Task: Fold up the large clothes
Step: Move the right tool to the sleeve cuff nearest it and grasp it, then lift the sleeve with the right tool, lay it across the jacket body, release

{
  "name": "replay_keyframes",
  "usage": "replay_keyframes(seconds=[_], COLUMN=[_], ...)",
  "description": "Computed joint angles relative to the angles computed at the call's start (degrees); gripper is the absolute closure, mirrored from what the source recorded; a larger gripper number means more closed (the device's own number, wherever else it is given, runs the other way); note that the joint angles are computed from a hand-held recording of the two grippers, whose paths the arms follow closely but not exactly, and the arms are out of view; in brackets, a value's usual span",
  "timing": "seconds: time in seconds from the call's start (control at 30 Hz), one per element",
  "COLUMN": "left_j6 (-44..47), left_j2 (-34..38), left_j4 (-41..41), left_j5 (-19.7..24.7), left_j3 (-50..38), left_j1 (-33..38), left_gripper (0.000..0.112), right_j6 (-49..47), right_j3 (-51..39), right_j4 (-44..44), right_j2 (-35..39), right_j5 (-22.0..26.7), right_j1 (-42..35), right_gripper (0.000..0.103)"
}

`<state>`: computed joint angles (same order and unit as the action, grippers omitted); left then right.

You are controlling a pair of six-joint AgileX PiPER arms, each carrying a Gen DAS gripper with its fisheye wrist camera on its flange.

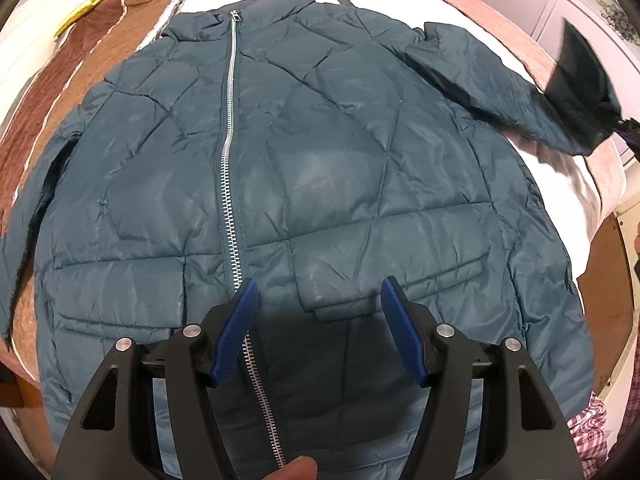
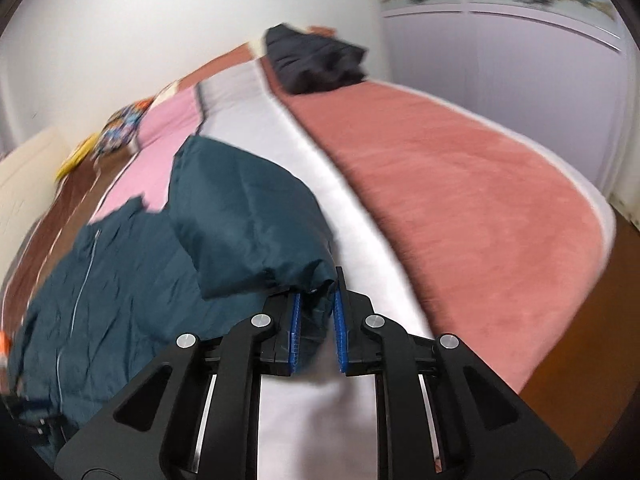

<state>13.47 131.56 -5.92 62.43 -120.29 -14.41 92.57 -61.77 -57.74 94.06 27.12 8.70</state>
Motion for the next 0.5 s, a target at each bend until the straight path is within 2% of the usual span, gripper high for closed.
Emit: replay_keyframes(seconds=[0.13,0.3,0.5], left_j6=[0.3,0.7,1.9], left_j2=[-0.9,-1.5,-2.0], left_j4=[-0.6,-1.5,-3.3], left_j5=[-0.5,-0.7,-0.7], left_j3=[1.2,1.9,2.6], left_j1=[0.2,0.5,1.2], left_gripper=[0.049,0.049,0.049], right_j6=[4.6,9.4,14.9], right_j3=[4.1,8.7,14.7], right_j4=[-0.6,0.8,3.3], right_j2=[-5.0,-7.5,-7.5], right_j5=[3.1,5.0,3.0], right_j1=[-0.6,1.4,3.5], right_gripper=[0.089,0.089,0.090])
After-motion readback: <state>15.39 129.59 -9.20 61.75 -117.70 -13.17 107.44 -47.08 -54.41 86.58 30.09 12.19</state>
